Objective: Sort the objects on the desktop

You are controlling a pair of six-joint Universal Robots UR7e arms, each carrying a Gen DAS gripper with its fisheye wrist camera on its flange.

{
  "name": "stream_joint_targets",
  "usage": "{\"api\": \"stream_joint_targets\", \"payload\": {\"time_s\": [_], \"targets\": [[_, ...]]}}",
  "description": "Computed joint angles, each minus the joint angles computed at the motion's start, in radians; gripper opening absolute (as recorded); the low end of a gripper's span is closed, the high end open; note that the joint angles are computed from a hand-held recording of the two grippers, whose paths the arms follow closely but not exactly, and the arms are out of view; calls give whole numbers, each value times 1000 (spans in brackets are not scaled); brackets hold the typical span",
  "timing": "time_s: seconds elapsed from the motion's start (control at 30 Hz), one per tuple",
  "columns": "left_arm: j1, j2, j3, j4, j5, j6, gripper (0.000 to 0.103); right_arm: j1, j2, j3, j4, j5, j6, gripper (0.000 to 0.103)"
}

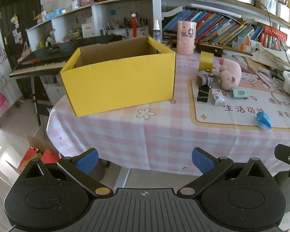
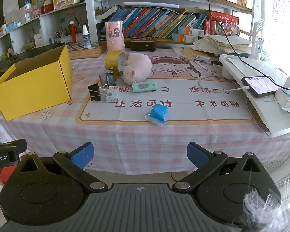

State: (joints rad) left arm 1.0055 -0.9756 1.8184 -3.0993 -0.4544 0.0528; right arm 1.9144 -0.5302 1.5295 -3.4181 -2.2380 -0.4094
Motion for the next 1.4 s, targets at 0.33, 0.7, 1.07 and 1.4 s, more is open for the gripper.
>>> {"api": "stream_joint_targets", "payload": {"time_s": [0.33, 0.7, 1.07, 1.4], "targets": [[4, -5, -1, 23, -2, -22, 103, 0, 3, -5, 3, 0, 1, 103], [2, -4, 1, 14, 4, -19, 103, 1, -1, 1, 2, 0, 2, 103], [-2, -5, 3, -4, 8, -8, 103, 2, -7, 13, -11, 1, -2, 103], [-5, -4, 4, -12, 17, -2, 103, 4, -18, 22, -17, 2, -2, 103]]}}
